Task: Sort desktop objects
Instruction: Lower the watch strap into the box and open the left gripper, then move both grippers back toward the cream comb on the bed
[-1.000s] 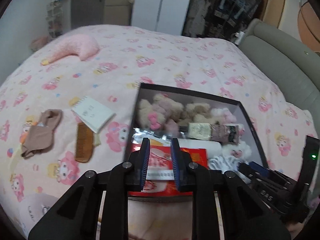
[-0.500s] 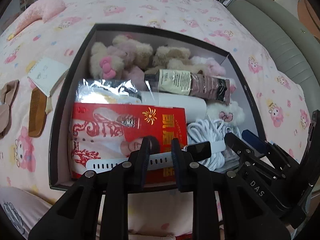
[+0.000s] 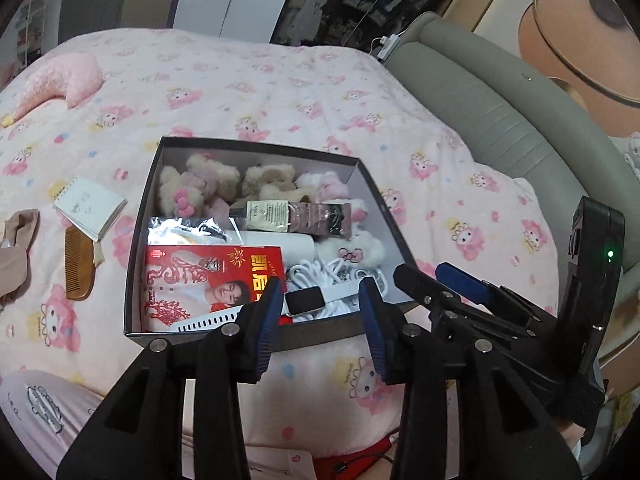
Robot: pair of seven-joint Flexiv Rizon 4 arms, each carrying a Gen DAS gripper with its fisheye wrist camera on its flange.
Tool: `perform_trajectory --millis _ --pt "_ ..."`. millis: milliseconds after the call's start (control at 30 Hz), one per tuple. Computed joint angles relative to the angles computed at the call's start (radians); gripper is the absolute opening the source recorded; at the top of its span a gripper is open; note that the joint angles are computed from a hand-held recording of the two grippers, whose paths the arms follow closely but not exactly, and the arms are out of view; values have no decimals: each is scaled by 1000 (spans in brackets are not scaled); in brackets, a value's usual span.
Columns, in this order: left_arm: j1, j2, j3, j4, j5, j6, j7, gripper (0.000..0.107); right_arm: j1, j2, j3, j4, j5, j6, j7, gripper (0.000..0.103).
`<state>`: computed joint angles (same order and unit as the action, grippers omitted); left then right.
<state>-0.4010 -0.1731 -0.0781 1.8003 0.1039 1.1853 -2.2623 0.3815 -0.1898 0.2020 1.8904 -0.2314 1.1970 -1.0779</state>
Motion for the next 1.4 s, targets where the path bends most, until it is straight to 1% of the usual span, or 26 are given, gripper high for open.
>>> perform_trajectory --millis 67,167,300,367,567,700,800,900,1067,1167,1300,1333,1400 --pt "-8 23 1 -1 19 -10 -6 43 2 39 10 24 -2 18 -2 55" --pt "-14 53 -5 8 51 -9 -18 45 14 95 5 74 -66 47 51 58" --pt "-22 76 -14 14 107 -20 -59 46 6 156 14 128 -99 69 111 59" --pt "-19 84 -25 28 97 -8 -44 45 -2 180 19 152 -110 77 143 60" --pt "-15 115 -37 74 85 12 -50 46 -12 220 35 195 -135 63 204 60" --pt "-5 155 -38 113 107 10 -92 46 -9 234 46 205 -165 50 219 60" --pt "12 194 -37 167 88 17 -107 46 1 237 56 208 -182 42 230 60" --pt "40 248 -34 231 78 15 -125 45 24 216 67 191 -188 27 213 60" --pt "117 379 -26 361 88 5 -184 44 96 143 94 107 -78 -1 100 60" --pt "143 436 17 458 7 41 -144 44 142 68 120 14 16 -44 -4 60" --pt "201 502 50 568 -45 100 -110 44 180 -37 165 -127 177 -122 -120 60" --pt "205 513 67 597 -73 121 -91 44 196 -66 168 -162 185 -139 -138 60" --pt "219 538 99 653 -120 157 -51 44 245 -119 150 -222 141 -165 -134 60"
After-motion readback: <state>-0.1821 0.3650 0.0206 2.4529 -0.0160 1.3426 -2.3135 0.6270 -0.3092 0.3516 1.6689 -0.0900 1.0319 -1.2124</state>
